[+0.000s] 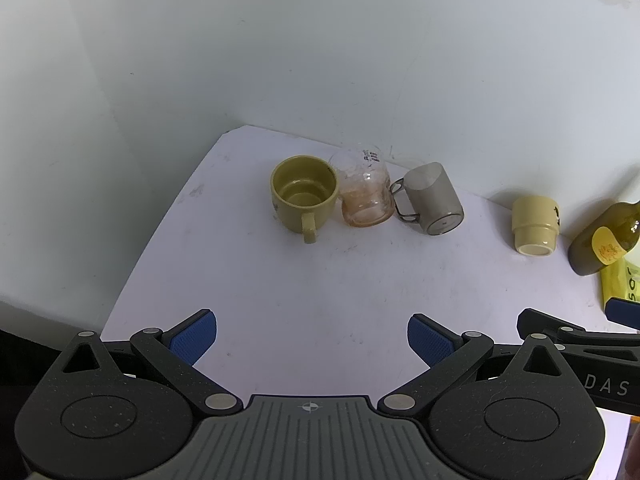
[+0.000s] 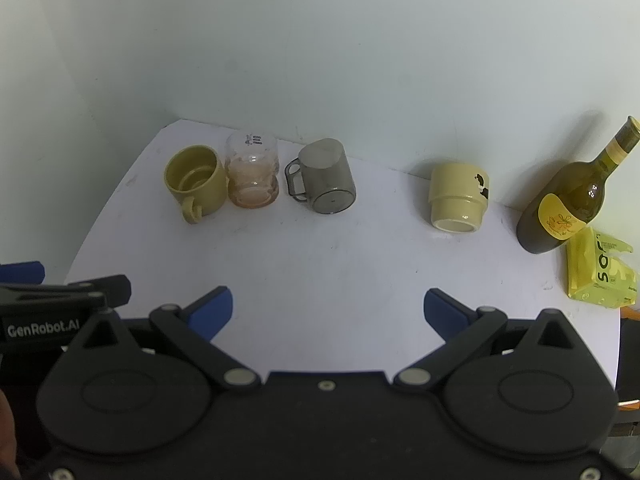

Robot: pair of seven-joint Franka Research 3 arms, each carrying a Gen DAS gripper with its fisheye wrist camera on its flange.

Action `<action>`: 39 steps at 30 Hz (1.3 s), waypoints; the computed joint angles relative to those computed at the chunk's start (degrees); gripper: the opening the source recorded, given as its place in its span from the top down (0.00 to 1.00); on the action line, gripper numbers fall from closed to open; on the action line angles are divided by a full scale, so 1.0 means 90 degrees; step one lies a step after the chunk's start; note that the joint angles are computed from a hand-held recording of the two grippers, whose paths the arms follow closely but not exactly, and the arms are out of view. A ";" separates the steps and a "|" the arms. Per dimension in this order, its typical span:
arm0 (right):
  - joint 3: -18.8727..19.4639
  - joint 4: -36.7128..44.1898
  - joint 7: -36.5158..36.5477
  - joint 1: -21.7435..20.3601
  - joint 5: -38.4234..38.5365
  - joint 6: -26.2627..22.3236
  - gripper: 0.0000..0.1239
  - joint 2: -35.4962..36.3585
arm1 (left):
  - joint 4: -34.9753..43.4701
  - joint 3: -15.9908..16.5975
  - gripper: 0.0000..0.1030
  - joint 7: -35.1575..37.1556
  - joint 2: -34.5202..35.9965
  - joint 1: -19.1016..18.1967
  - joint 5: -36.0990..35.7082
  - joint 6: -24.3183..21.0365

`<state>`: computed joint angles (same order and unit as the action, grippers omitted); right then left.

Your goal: Flip cup upright

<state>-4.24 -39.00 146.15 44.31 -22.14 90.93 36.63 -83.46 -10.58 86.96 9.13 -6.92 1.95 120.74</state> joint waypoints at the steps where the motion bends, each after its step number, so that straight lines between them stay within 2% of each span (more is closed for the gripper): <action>1: 0.0002 -0.0003 -0.0001 -0.0017 0.0014 0.0006 0.17 0.0005 | 0.0020 -0.0002 0.00 0.0001 0.0020 -0.0005 0.0013 0.0000; 12: 0.0013 0.0000 -0.0032 -0.0046 0.0054 0.0048 0.17 0.0018 | 0.0031 -0.0001 0.00 -0.0035 0.0070 -0.0005 0.0073 0.0042; 27: -0.0113 0.0641 -0.0179 -0.0017 0.0152 -0.0217 0.17 0.0366 | 0.0064 0.0003 0.00 0.0027 0.0081 0.0026 0.0011 0.0010; 39: -0.0066 0.0223 -0.0115 0.0018 0.0118 -0.0046 0.17 0.0095 | -0.0040 0.0015 0.00 0.0029 -0.0005 0.0052 -0.0017 0.0021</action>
